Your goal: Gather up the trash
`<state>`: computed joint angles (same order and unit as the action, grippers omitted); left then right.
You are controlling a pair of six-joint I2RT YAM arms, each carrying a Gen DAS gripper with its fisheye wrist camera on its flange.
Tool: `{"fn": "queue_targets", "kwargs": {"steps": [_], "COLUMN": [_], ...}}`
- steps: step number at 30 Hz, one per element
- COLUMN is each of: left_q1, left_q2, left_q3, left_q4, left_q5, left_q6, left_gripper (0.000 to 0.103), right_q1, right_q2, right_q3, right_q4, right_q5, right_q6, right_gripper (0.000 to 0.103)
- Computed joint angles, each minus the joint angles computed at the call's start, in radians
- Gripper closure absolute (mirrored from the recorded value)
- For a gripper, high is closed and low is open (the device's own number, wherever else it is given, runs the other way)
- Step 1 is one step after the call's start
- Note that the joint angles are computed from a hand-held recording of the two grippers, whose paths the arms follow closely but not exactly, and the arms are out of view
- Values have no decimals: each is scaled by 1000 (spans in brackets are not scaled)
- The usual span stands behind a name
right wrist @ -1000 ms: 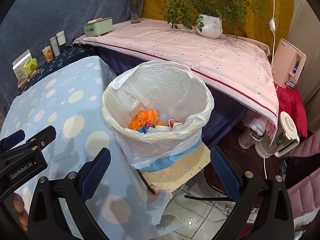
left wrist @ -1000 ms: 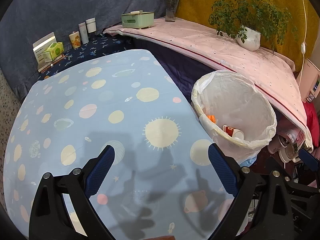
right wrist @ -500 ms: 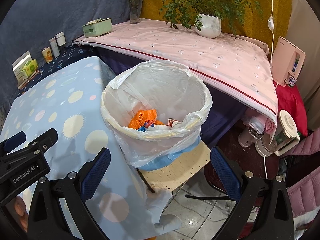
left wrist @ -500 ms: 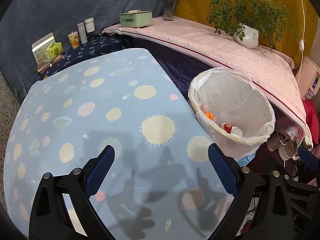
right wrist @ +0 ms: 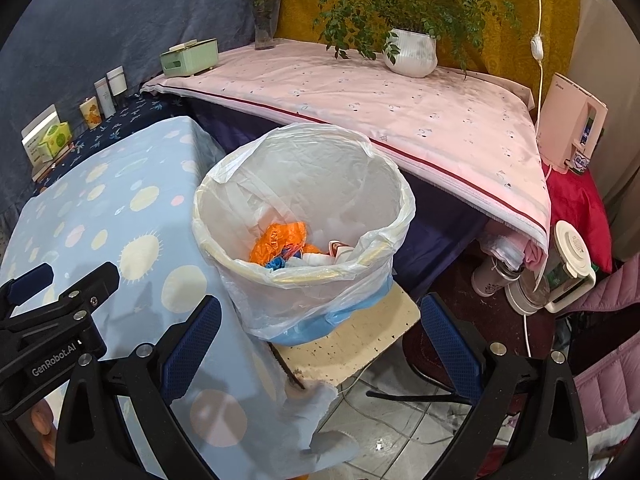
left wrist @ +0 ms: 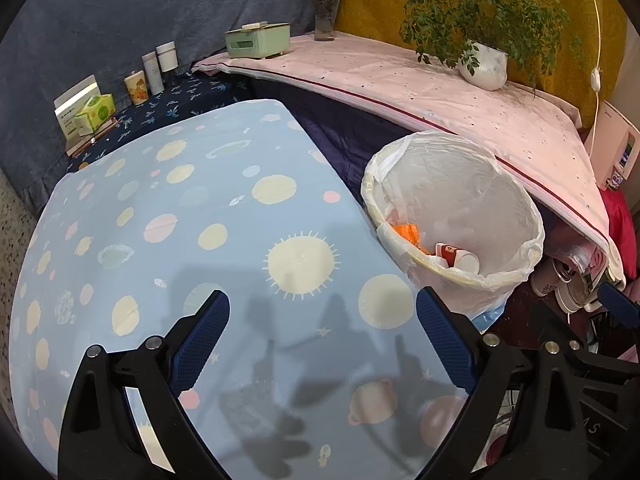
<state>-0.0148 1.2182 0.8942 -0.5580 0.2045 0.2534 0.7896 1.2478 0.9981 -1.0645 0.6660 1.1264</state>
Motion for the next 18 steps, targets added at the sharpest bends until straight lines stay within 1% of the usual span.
{"fn": "queue_targets", "kwargs": {"steps": [8,18], "left_q1": [-67,-96], "left_q2": [79,177], "left_q3": [54,111], "left_q4": [21,49], "left_q5": [-48,-89], "left_q6": [-32,-53], "left_gripper": [13,13], "right_q1": [-91,-200], "right_q2": [1,16], "right_q3": [3,-6], "right_q4": [42,142], "right_q5": [-24,-75], "right_q6": [-104,-229], "right_gripper": [7,7]}}
